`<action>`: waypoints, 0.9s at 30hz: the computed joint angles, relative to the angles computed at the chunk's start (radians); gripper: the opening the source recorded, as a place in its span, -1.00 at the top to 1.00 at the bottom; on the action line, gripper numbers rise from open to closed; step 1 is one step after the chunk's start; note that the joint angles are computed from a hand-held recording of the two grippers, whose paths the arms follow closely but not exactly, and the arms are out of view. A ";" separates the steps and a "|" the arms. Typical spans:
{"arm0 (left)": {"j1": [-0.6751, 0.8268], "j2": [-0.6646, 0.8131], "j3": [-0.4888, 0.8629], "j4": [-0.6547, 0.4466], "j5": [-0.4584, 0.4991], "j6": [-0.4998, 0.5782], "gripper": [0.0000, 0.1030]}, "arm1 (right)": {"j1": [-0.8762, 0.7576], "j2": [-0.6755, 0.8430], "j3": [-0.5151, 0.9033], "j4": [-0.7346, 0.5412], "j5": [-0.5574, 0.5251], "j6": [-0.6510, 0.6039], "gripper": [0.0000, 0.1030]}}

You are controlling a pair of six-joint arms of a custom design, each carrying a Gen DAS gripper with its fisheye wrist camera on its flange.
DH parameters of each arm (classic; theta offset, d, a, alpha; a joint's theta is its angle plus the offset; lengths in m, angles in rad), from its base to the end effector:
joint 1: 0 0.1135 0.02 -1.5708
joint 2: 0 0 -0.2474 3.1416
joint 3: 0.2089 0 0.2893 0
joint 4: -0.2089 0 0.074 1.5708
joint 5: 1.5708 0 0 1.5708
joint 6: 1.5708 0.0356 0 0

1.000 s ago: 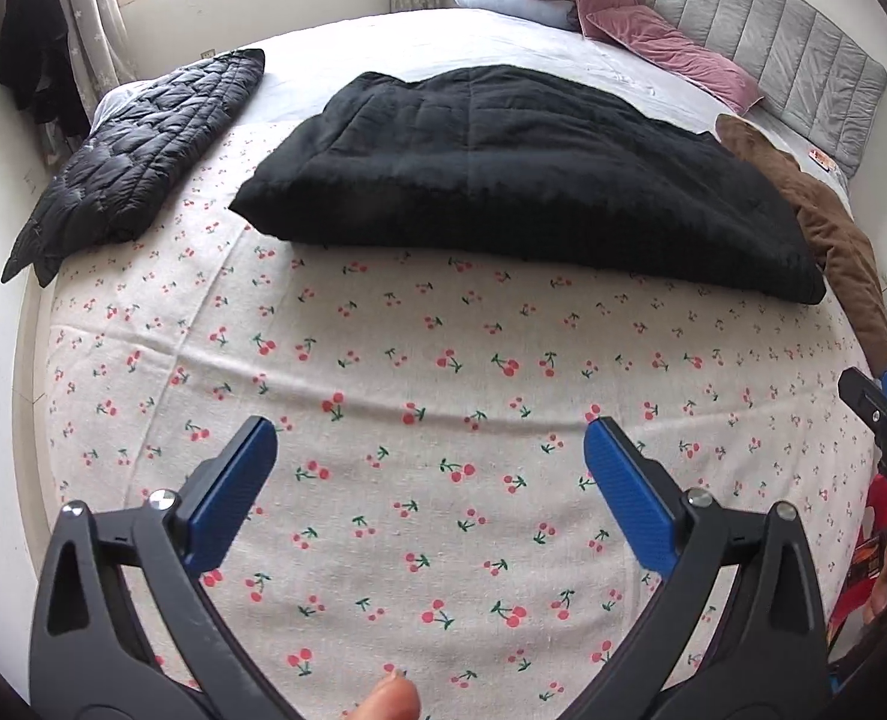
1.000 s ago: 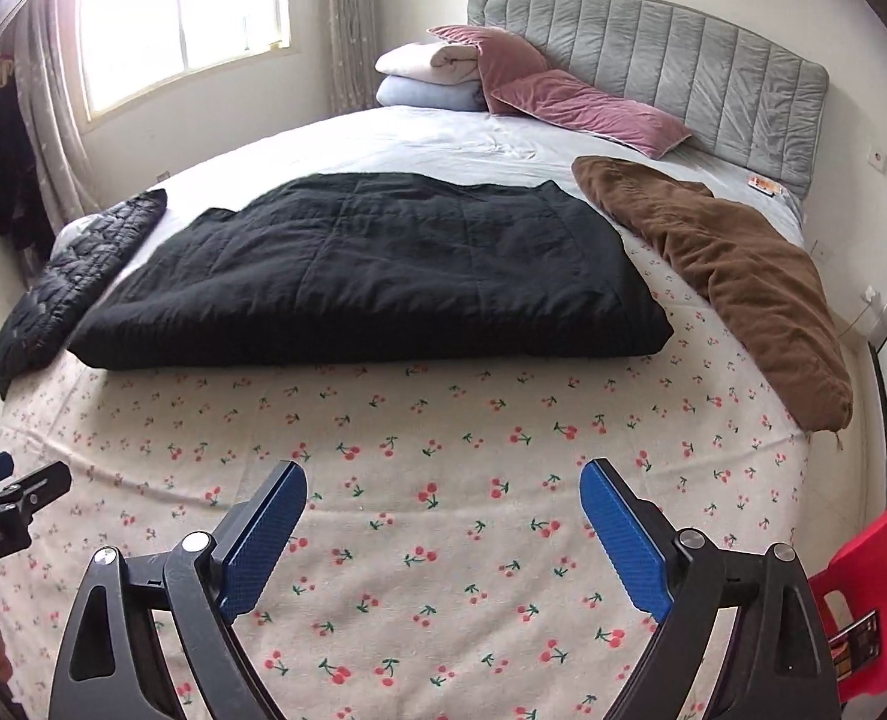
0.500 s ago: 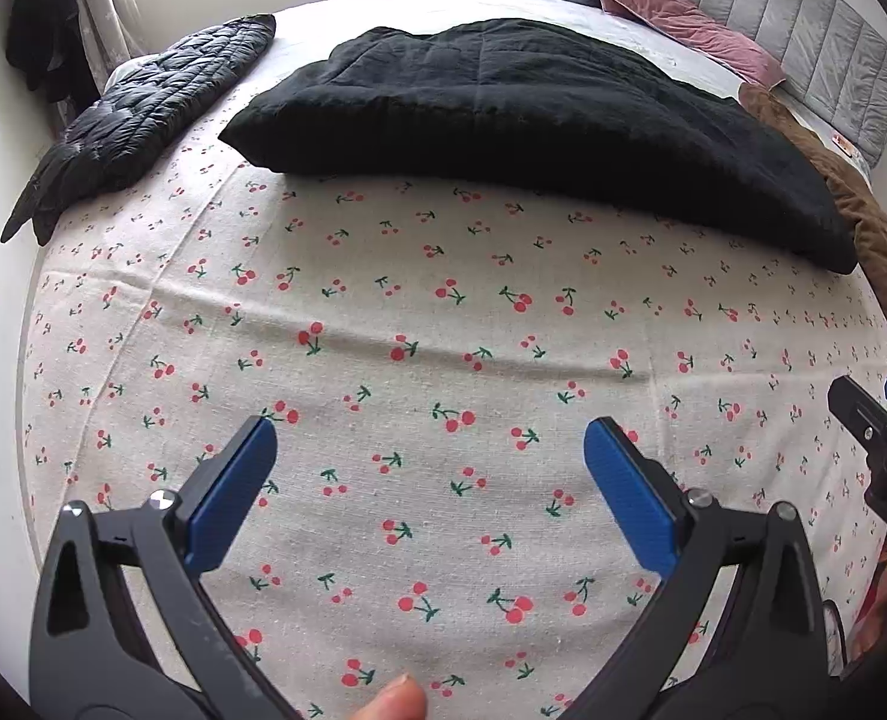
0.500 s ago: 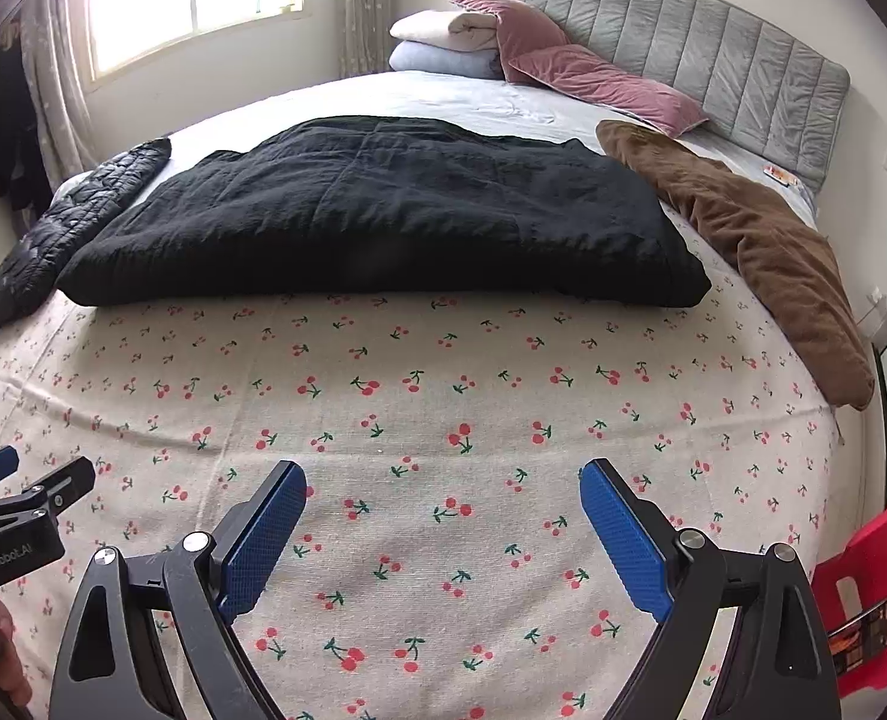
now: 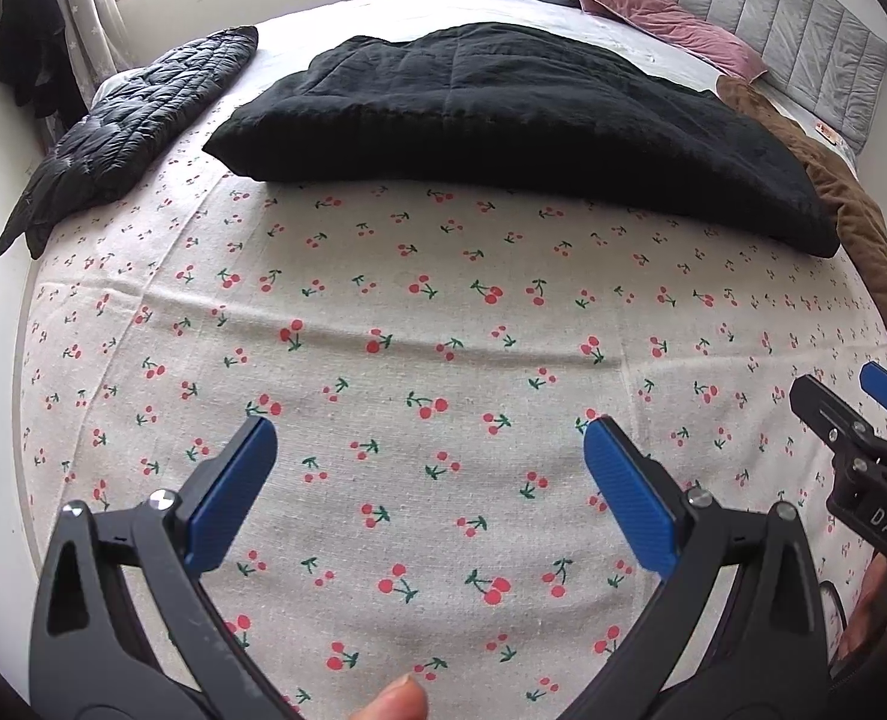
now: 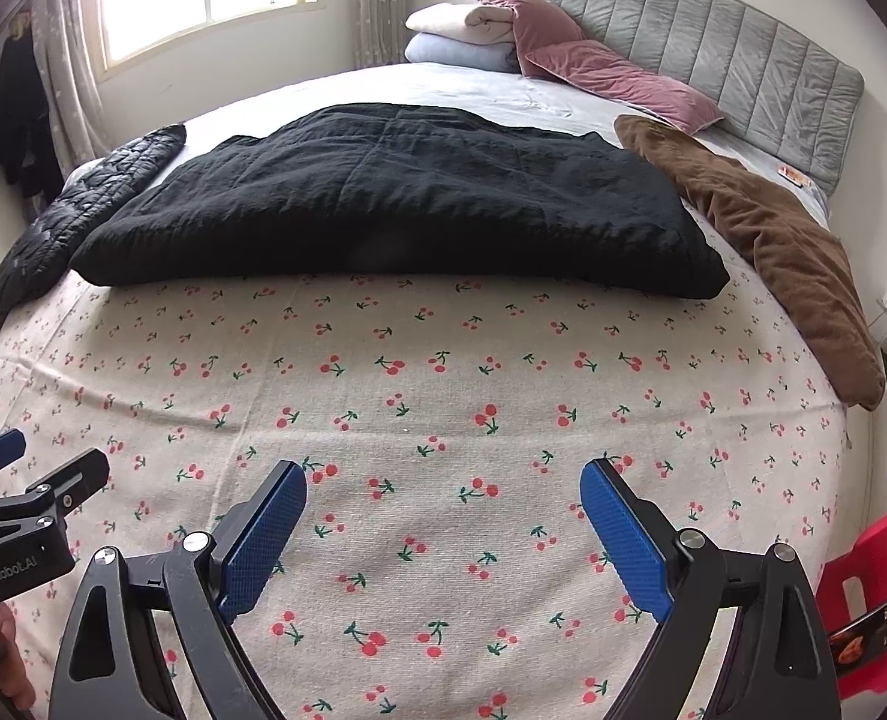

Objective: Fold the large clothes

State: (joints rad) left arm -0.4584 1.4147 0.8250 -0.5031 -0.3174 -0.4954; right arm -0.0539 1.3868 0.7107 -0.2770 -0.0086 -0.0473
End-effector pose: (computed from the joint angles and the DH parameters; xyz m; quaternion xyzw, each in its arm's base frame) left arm 0.2737 -0.1227 0.1546 -0.0551 0.9585 0.0291 0.2782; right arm 0.2961 -0.0157 0.1371 0.0018 0.9527 -0.0113 0.3038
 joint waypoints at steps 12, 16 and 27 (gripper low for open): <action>0.000 0.000 0.000 0.005 0.000 0.007 -0.98 | -0.001 0.010 0.004 -0.001 -0.009 0.010 -0.82; 0.002 0.001 0.002 0.005 0.004 0.009 -0.98 | 0.000 0.009 0.004 -0.001 -0.010 0.012 -0.82; -0.003 0.007 0.004 0.007 0.005 0.013 -0.98 | 0.001 0.012 0.007 -0.007 -0.013 0.016 -0.82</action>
